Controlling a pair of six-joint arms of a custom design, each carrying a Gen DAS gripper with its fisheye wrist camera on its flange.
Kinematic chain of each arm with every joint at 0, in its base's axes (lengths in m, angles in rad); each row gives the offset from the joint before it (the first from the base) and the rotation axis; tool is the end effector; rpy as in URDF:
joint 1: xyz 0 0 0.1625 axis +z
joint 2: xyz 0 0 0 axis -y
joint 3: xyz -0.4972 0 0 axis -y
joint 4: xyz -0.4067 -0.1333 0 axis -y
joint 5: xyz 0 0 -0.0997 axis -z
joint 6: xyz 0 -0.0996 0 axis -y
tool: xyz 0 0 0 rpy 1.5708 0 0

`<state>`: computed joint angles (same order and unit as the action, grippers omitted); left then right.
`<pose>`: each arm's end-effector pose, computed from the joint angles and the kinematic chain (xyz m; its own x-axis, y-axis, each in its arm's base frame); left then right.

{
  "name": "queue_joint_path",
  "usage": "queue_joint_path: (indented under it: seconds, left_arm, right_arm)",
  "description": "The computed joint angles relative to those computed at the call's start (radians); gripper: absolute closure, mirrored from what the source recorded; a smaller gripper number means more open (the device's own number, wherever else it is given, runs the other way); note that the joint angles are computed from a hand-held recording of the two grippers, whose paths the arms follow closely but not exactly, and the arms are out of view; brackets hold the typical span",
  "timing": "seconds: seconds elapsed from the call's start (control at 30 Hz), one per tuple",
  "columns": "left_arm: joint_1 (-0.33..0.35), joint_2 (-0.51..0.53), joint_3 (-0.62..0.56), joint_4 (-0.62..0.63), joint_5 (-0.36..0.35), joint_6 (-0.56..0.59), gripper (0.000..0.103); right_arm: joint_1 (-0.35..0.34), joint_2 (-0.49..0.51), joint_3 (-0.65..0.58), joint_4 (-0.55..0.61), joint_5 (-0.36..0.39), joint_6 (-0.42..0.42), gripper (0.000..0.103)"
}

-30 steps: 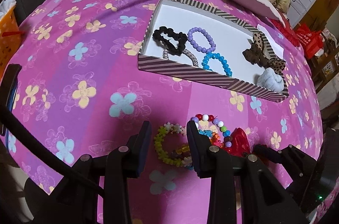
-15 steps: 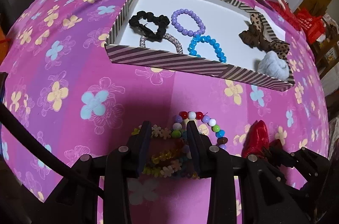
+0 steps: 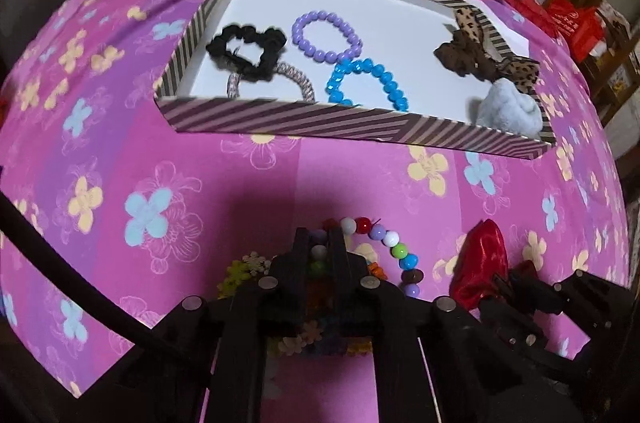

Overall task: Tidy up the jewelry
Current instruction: 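Grasp the multicolour bead bracelet with the left gripper while the right gripper grasps the red satin bow, then carry the bead bracelet and red bow into the tray and open both grippers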

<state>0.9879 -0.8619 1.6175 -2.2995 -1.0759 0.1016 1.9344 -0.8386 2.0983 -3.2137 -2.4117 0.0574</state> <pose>-0.2439 -0.6980 0.1707 -0.6681 0.5772 -0.4696 0.6212 0.7801 0.0749 0.2594 -0.5156 0.1208 -0.7400 0.0730 0.6686 -0.2879 0.8641 -0.4129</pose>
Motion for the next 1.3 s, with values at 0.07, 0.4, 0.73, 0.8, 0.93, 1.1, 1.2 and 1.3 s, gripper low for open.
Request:
queue_joint_path:
  seconds: [0.07, 0.4, 0.73, 0.8, 0.93, 1.1, 1.2, 1.3]
  left_arm:
    - [-0.008, -0.015, 0.014, -0.021, -0.004, 0.016, 0.082]
    - [-0.055, -0.074, 0.016, -0.077, -0.049, 0.07, 0.082]
    - [-0.08, -0.085, -0.011, -0.068, -0.066, 0.08, 0.082]
    - [-0.085, -0.086, -0.011, -0.074, -0.061, 0.089, 0.082]
    - [-0.095, -0.082, -0.016, -0.086, -0.049, 0.101, 0.082]
    - [-0.102, -0.068, -0.036, -0.094, -0.034, 0.117, 0.082]
    - [-0.104, -0.053, -0.059, -0.091, -0.025, 0.126, 0.082]
    - [-0.102, -0.032, -0.087, -0.083, -0.01, 0.132, 0.082]
  right_arm:
    - [0.0, -0.009, 0.01, -0.019, 0.02, 0.009, 0.082]
    - [0.04, -0.039, 0.007, -0.059, 0.003, -0.01, 0.082]
    - [0.065, -0.056, -0.012, -0.096, -0.012, -0.036, 0.082]
    - [0.067, -0.059, -0.018, -0.1, -0.014, -0.04, 0.082]
    - [0.069, -0.061, -0.037, -0.099, -0.02, -0.049, 0.082]
    - [0.058, -0.068, -0.056, -0.11, -0.009, -0.052, 0.082]
    - [0.051, -0.068, -0.076, -0.103, -0.006, -0.057, 0.082]
    - [0.044, -0.062, -0.104, -0.095, -0.01, -0.07, 0.082]
